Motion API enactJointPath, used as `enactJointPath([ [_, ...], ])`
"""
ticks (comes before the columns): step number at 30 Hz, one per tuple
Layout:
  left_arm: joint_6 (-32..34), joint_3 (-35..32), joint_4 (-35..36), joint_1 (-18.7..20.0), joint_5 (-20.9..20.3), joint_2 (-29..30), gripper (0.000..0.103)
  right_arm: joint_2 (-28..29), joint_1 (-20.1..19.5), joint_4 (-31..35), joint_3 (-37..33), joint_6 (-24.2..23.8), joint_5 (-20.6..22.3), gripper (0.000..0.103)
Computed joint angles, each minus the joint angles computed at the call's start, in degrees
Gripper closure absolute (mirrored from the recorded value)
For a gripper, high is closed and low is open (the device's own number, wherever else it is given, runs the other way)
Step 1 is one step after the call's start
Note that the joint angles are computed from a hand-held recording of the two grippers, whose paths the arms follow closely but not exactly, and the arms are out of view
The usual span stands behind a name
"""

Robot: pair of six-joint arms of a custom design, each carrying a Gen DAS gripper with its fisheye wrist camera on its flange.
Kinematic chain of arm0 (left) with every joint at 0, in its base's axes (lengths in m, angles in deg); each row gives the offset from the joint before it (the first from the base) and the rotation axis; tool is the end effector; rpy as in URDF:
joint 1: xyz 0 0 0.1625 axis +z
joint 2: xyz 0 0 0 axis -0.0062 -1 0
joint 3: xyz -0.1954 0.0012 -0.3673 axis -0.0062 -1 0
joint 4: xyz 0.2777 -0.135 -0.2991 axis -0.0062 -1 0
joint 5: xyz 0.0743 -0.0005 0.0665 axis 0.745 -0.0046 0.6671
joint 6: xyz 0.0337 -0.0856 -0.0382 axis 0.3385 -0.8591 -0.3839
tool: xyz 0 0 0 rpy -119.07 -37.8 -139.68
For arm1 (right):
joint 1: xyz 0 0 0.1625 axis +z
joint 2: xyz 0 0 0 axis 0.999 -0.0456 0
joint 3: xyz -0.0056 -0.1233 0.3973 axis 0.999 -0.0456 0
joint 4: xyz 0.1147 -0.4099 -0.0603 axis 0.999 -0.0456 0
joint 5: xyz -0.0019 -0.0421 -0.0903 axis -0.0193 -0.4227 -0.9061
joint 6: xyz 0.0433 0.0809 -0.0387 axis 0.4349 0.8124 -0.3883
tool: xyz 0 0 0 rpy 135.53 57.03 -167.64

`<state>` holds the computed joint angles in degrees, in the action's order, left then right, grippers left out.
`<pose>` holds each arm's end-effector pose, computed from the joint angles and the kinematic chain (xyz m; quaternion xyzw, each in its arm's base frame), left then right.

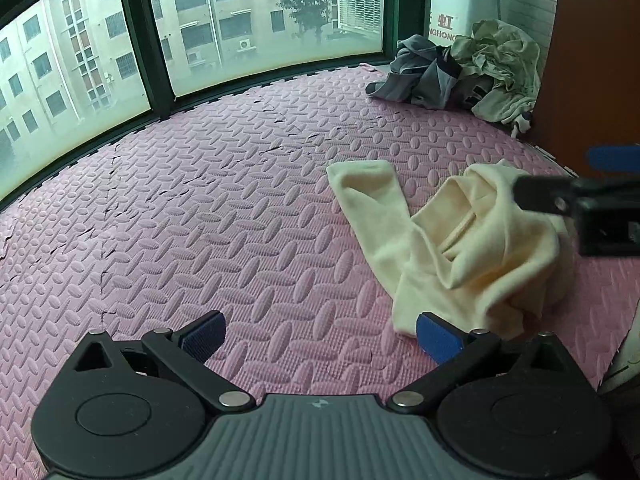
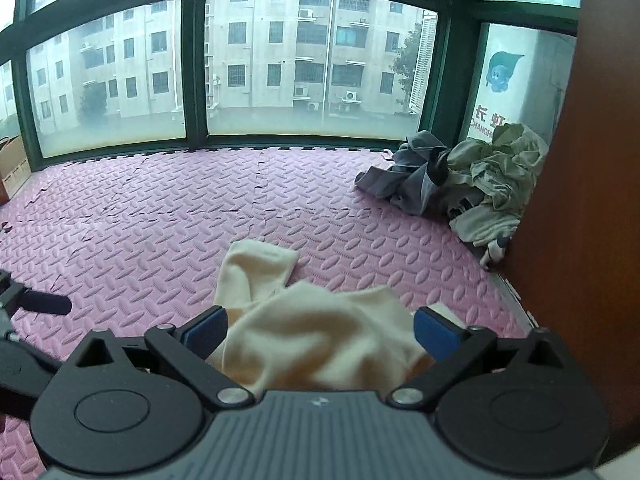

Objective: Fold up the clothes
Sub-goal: 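Close the right gripper on the cream garment's edge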

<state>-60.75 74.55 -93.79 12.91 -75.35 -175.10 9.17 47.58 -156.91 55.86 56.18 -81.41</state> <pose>-0.1879 -0.2514 0.2183 0.2376 0.8680 -0.2676 0.3442 0.3271 -0.2583 0.1412 0.2129 -0.8313 0.3719 0.3542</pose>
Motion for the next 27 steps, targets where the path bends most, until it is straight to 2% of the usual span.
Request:
enactJointPath([
  [4,1.6,-0.2,-1.9,1.3,0.7,1.3,0.000,2.2,-2.6,-2.8,-1.8,-2.7,0.7,0.011],
  [11,2.3,-0.7,-2.5,3.9,1.7,1.6,0.000,4.4,-6.9,-1.8,-3.9,-3.7,1.3,0.023],
  [16,2.9,-1.1,-2.9,5.3,2.5,2.4,0.000,3.0,-8.5,1.4,-2.8,-1.8,2.7,0.036],
  [17,3.0,-1.1,-3.1,5.5,2.6,2.5,0.000,2.4,-8.7,1.7,-2.1,-1.6,3.4,0.044],
  [21,3.6,-1.3,-3.9,6.1,3.0,3.0,0.000,-0.4,-8.4,2.6,0.7,-0.3,5.6,0.064],
  [24,4.1,-1.4,-4.3,6.5,3.2,3.3,0.000,-1.7,-7.0,1.9,3.0,0.1,5.1,0.073],
  [27,5.1,-1.4,-5.6,6.9,3.3,3.4,0.000,-4.6,-4.8,3.1,6.1,2.6,4.7,0.079],
])
